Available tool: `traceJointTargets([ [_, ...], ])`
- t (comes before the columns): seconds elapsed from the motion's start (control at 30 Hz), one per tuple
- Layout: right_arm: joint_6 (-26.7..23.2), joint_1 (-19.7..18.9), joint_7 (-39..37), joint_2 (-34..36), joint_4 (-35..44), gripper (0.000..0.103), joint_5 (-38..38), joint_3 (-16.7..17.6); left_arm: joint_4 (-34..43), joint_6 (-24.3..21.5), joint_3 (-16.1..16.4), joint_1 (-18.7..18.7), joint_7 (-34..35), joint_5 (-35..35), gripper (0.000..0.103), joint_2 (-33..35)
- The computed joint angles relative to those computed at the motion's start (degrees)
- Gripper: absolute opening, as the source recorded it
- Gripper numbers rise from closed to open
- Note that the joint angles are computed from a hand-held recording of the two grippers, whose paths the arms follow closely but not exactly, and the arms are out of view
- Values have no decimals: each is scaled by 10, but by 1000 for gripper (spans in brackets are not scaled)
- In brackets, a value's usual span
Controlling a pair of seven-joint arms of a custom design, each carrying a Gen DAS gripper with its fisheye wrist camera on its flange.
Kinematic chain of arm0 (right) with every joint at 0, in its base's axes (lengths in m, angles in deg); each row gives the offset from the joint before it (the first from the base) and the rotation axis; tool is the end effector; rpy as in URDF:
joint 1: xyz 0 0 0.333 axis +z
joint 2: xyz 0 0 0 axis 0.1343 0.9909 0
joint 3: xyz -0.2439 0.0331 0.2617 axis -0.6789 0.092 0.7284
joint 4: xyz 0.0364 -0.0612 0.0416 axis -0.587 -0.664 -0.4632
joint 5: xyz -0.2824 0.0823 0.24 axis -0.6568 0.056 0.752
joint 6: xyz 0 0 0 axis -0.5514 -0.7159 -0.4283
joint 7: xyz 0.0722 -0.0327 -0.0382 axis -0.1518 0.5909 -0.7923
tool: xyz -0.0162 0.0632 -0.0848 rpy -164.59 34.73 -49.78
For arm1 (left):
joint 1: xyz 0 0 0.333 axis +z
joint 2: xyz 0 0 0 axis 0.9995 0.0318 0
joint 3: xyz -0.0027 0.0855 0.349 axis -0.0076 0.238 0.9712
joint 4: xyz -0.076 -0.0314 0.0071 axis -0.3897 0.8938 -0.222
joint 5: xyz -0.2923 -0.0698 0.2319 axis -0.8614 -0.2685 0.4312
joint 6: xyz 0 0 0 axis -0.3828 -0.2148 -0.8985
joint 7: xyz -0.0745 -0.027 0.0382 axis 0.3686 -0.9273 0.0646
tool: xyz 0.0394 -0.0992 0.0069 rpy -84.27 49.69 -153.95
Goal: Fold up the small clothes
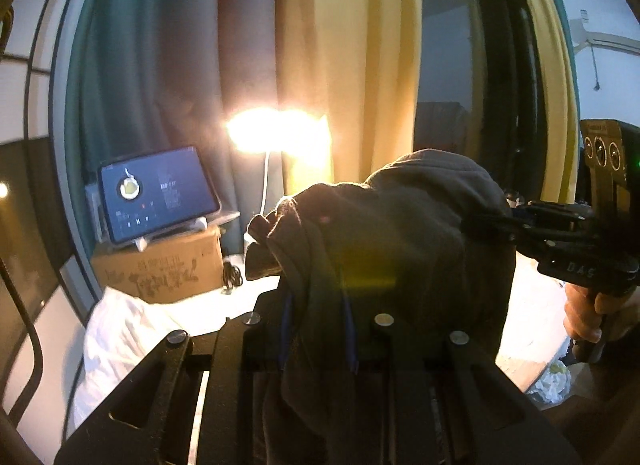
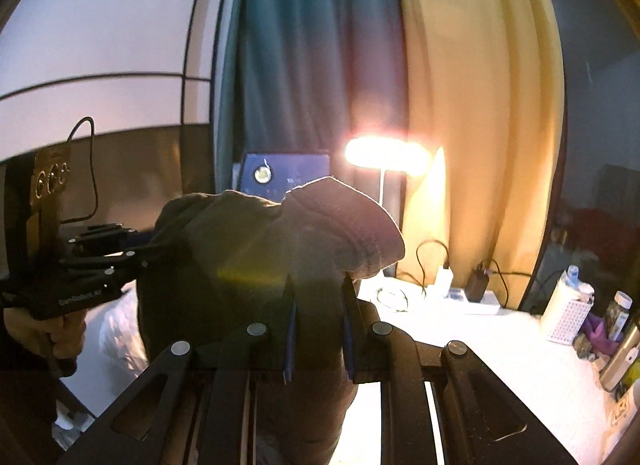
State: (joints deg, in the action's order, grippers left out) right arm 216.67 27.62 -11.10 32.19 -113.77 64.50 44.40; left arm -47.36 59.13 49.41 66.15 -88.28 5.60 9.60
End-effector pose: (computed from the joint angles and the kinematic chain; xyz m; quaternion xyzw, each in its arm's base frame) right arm 0.4974 0.1676 0.6577 -0.7802 0.2987 -0.2002 0.5119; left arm 0.4059 -0.3859 0.5816 -0.5580 0.5961 -0.4321 0.3828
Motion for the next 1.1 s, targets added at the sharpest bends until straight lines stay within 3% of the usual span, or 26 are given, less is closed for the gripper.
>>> traceJointTargets([
  [0.43, 1, -20, 81, 129, 87, 18, -81, 22, 33, 67, 39, 19, 37, -47, 20, 71],
  [1.1, -93, -44, 272, 348, 297, 18, -273, 45, 93, 150, 99, 42, 196, -231, 20, 195],
])
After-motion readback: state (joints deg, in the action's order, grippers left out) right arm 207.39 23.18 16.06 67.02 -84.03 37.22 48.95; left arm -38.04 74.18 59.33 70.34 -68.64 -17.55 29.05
